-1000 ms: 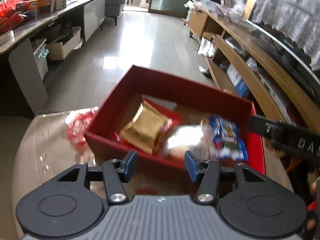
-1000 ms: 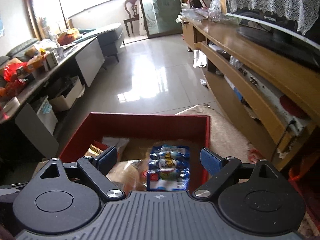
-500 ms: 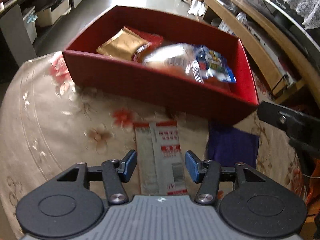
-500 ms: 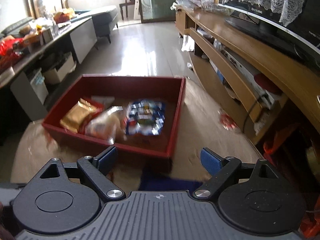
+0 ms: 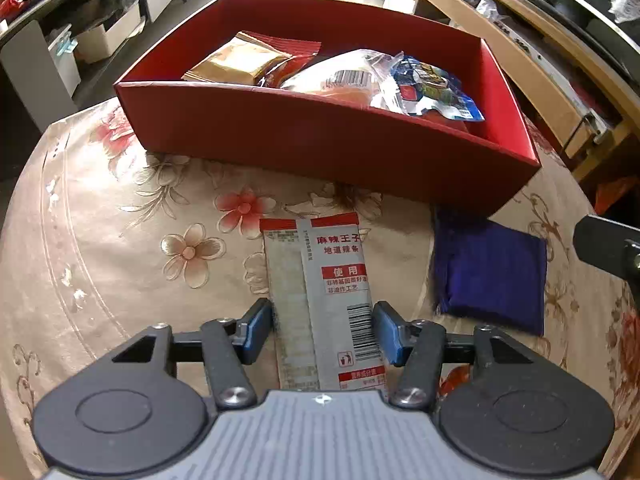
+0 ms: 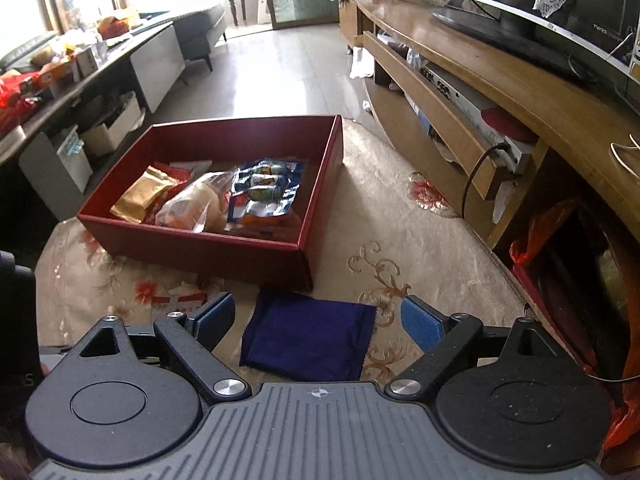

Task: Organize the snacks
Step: 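Move both tools back to the snacks on the table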

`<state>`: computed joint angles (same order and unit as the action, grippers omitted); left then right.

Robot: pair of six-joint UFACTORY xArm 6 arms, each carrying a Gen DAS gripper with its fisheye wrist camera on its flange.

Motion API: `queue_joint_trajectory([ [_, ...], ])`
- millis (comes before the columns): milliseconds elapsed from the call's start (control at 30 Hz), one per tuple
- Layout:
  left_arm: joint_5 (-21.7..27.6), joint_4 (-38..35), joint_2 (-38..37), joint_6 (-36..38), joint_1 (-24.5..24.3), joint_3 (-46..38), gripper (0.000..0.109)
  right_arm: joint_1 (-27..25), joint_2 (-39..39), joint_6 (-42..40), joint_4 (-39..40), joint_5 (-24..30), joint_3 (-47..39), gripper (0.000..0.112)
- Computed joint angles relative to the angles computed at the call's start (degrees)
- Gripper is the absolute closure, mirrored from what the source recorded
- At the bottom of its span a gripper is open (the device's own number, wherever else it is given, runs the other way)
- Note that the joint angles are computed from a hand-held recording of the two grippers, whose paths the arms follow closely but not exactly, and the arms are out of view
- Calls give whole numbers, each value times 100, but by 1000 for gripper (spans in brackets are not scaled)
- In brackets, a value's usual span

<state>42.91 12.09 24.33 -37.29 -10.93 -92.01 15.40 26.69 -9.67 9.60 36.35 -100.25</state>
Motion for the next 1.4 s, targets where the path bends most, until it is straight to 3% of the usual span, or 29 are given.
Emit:
queue_joint_trajectory([
  [267, -14, -247, -477, 457, 47, 563, 63, -2, -389, -106, -134, 111, 599, 21],
  [300, -32, -239, -567, 500, 65, 658, 76, -15, -416, -89, -145, 146, 657, 21],
  [333, -69, -281, -652, 578, 95, 752, 78, -24, -443, -62, -179, 208, 704, 21],
  [533, -296, -711, -971, 671, 297, 1184, 77, -36, -485, 3, -188, 496, 846, 20],
  [633, -343, -1471, -898, 894, 356, 1147, 67, 13, -287, 222, -254, 690, 594, 21],
  [700, -330, -1794, -887, 946, 386, 1141, 65, 60, -184, 232, -253, 697, 494, 21],
  [800, -390, -1846, -928, 889, 448, 1167, 64, 100, -2, -188, 26, 805, 341, 21],
  [1033, -525, -1855, -1162, 871, 680, 1416, 59, 17, 388, -1291, 895, 1696, -231, 26],
  [1233, -510, -2079, -1203, 1025, 787, 1465, 59, -124, -193, -1677, 1320, 2103, 442, 26],
  [1400, -576, -2308, -1318, 1379, 782, 1554, 57, -125, -1122, -1853, 1173, 2242, 1594, 25],
])
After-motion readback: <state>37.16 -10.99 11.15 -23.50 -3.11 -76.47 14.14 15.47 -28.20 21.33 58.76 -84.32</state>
